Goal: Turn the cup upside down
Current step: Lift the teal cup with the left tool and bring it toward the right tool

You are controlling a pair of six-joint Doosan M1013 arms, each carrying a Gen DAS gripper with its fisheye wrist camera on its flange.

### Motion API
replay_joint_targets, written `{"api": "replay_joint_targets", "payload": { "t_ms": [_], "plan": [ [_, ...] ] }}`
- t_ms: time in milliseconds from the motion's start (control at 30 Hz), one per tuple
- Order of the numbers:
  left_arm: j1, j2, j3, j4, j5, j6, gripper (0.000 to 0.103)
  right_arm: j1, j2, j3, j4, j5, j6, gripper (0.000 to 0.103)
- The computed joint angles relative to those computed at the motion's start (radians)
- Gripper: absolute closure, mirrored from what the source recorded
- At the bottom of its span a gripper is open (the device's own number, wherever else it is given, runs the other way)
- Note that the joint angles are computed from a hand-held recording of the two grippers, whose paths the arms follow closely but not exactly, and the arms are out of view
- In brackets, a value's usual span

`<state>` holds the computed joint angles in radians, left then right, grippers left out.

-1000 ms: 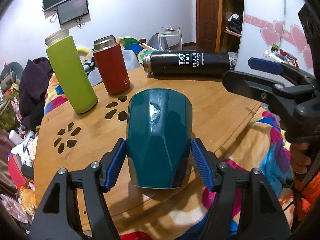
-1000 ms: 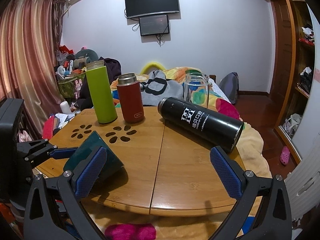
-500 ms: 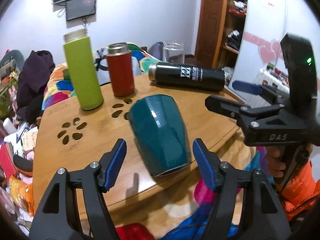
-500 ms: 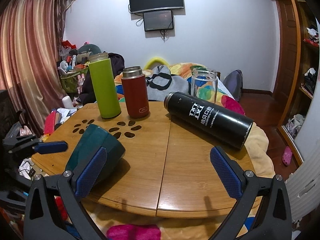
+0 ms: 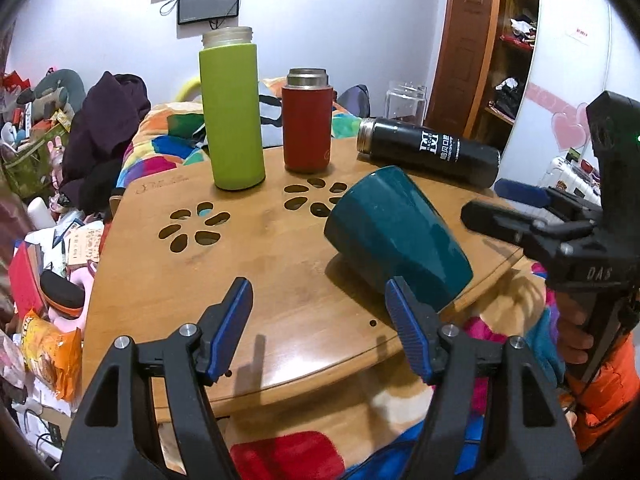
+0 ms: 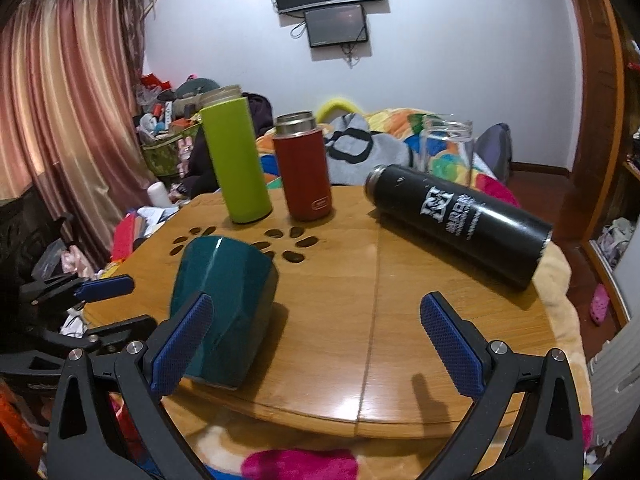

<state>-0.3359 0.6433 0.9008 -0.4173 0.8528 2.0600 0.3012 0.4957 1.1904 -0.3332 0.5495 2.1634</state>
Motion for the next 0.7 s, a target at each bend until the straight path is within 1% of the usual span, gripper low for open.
{"api": "replay_joint_targets", "payload": {
  "t_ms": [200,267,300,367,400,433,467,500,533,567,600,633,700],
  "plan": [
    [0.003,-0.017,0.017,-0.042,-0.059,0.032,0.034,0.001,0.008,0.001,0.179,-0.025,-0.190,0.000],
    [0.002,-0.018,0.013,-0.056,-0.077,0.051,0.035,0.005,0.012,0.001,0.217,-0.029,-0.246,0.000],
    [0.001,-0.019,0.011,-0.066,-0.084,0.062,0.037,0.005,0.015,0.001,0.246,-0.034,-0.284,0.000],
    [-0.002,-0.016,0.002,-0.091,-0.085,0.093,0.053,0.004,0.021,-0.003,0.307,-0.034,-0.344,0.000],
    [-0.004,-0.013,-0.005,-0.100,-0.080,0.106,0.056,0.001,0.025,-0.006,0.338,-0.032,-0.370,0.003],
    [-0.006,-0.009,-0.012,-0.113,-0.075,0.123,0.062,-0.001,0.028,-0.008,0.362,-0.029,-0.393,0.010],
    [-0.009,-0.007,-0.016,-0.121,-0.072,0.135,0.066,-0.003,0.033,-0.013,0.389,-0.021,-0.417,0.013],
    [-0.011,-0.004,-0.020,-0.126,-0.069,0.146,0.069,-0.006,0.039,-0.019,0.413,-0.009,-0.439,0.020],
    [-0.015,-0.001,-0.026,-0.125,-0.064,0.153,0.074,-0.008,0.042,-0.023,0.433,-0.002,-0.455,0.025],
    [-0.017,0.002,-0.030,-0.127,-0.060,0.160,0.078,-0.011,0.046,-0.027,0.453,0.006,-0.471,0.029],
    [-0.019,0.005,-0.034,-0.130,-0.056,0.167,0.080,-0.015,0.051,-0.032,0.479,0.016,-0.491,0.036],
    [-0.021,0.008,-0.038,-0.133,-0.053,0.173,0.083,-0.018,0.054,-0.035,0.507,0.023,-0.513,0.042],
    [-0.024,0.012,-0.042,-0.139,-0.046,0.181,0.087,-0.022,0.052,-0.029,0.535,0.015,-0.535,0.043]
  ]
}}
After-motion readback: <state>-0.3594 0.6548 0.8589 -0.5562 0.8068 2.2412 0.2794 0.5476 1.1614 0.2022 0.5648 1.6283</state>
